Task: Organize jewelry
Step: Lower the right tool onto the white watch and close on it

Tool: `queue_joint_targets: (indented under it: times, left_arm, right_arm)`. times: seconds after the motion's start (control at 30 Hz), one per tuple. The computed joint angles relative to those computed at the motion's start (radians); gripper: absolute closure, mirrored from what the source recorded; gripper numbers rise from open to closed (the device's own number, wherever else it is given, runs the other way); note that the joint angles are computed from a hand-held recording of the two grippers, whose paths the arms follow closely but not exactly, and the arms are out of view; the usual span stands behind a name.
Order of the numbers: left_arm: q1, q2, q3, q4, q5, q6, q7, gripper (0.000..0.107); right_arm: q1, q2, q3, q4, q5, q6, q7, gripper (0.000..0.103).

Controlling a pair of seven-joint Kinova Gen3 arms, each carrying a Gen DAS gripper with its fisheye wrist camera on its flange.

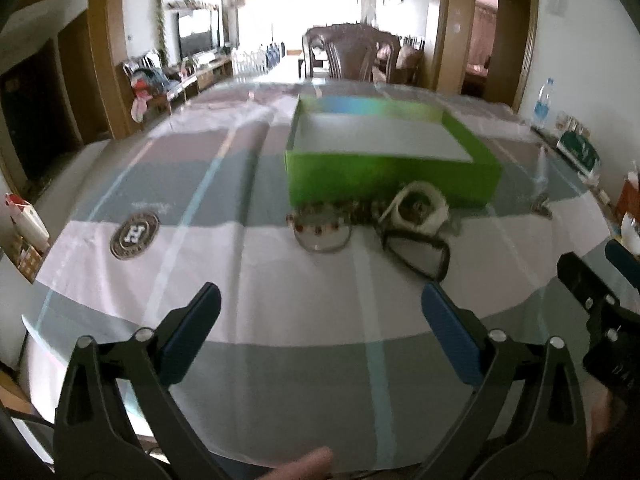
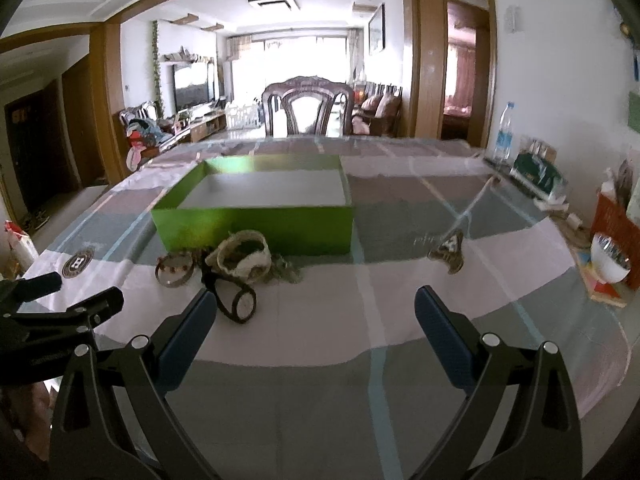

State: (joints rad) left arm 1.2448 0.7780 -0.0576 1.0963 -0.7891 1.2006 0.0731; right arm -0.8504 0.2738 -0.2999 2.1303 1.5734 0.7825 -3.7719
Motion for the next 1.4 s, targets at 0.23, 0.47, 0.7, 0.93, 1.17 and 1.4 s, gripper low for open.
queue_joint_targets:
  times: [0.23, 0.47, 0.7, 0.93, 1.17, 1.4]
  left_arm:
    - [-0.080, -0.018, 0.022, 0.067, 0.089, -0.067, 0.021, 0.055]
    - [-0.093, -0.035, 0.020, 0.100, 0.099, -0.077, 0.040, 0.055]
    - [-0.099, -0.028, 0.028, 0.086, 0.088, -0.086, -0.002, 0.052]
    - [-0.121, 0.034, 0.029, -0.032, 0.113, -0.090, -0.126, 0.045]
    - [-0.129, 0.114, 0.017, -0.179, 0.174, -0.112, -0.277, 0.041]
    - [-0.119, 0.217, -0.007, -0.374, 0.221, -0.079, -0.434, 0.037]
  right_arm:
    - [0.310, 0.113, -0.190, -0.142, -0.142, -0.167, 0.264, 0.060]
    - [0.562, 0.287, -0.504, -0.371, -0.193, -0.105, 0.549, 0.060]
    - [0.582, 0.393, -0.564, -0.524, -0.349, 0.000, 0.804, 0.077]
    - [0.479, 0.274, -0.348, -0.407, -0.452, -0.053, 0.784, 0.100]
    - [0.437, 0.165, -0.168, -0.249, -0.484, -0.188, 0.651, 0.099]
    - [0.325, 0.139, 0.006, -0.197, -0.569, -0.278, 0.655, 0.097]
